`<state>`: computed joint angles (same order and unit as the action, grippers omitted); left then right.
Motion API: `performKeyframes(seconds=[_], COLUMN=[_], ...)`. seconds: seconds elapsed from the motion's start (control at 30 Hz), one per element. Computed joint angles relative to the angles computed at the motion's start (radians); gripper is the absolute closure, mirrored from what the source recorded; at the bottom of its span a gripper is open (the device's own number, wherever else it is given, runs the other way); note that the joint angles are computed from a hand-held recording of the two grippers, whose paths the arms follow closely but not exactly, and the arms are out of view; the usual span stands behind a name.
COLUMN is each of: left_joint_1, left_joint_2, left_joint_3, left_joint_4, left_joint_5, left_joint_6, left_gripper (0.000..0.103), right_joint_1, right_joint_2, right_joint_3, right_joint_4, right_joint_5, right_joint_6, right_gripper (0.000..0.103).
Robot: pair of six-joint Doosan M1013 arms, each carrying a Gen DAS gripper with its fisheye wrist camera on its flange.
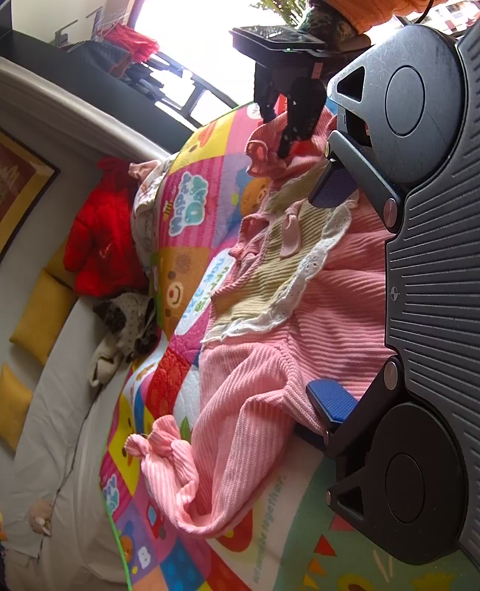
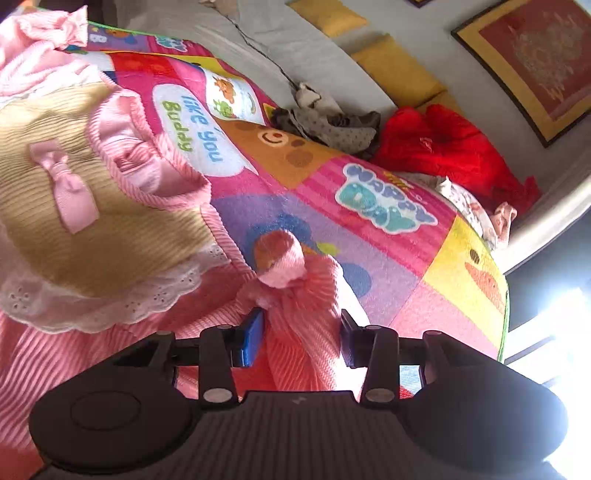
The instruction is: Fold clothes
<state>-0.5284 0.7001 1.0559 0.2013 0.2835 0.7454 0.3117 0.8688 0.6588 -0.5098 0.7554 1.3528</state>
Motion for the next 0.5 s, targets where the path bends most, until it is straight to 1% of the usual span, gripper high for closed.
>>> performKeyframes(seconds=[0.03,0.1,0.2,0.23,0.27,0.33,0.37,0.43,0.47,0.5], left_joint_1=[-0.001,-0.001,-0.002,-0.001,-0.002,-0.002,-0.002,-0.002,-0.002,-0.001], left_joint_2=[-0.001,0.0,0.001,0.0,0.0,0.001,0.001,0.0,0.0,0.0], left_joint_3=[0.001,0.0,-0.001,0.001,0.0,0.0,0.0,0.0,0.001,0.001], left_joint_4=[0.002,0.005,0.005,0.004,0.003,0.003,0.003,0.001,-0.002,-0.008], left_joint_5=[-0.001,0.0,-0.001,-0.002,-0.002,-0.002,-0.002,-0.002,-0.002,-0.003], left_joint_6=[-0.003,-0.006,-0.005,-0.005,-0.005,-0.006,-0.006,-0.003,-0.001,0.003], left_gripper=[0.001,0.001,0.0,0.0,0.0,0.0,0.0,0.0,0.0,0.0], right_joint_1=[-0.009,-0.035,-0.072,-0.074,-0.07,-0.057,-0.049,-0.035,-0.031,-0.026], right_joint_2=[0.003,-0.02,-0.063,-0.07,-0.072,-0.061,-0.047,-0.018,-0.006,0.007], right_joint_3=[-0.032,-0.057,-0.061,-0.064,-0.067,-0.087,-0.109,-0.15,-0.165,-0.181], right_joint_4=[0.053,0.212,0.559,0.649,0.709,0.803,0.84,0.908,0.941,0.972], right_joint_5=[0.014,-0.018,-0.086,-0.106,-0.117,-0.104,-0.082,-0.039,-0.023,-0.007], right_joint_6=[0.056,0.18,0.198,0.165,0.13,0.06,0.026,-0.028,-0.05,-0.07], right_gripper=[0.098,0.098,0.098,0.098,0.098,0.098,0.098,0.095,0.087,0.071])
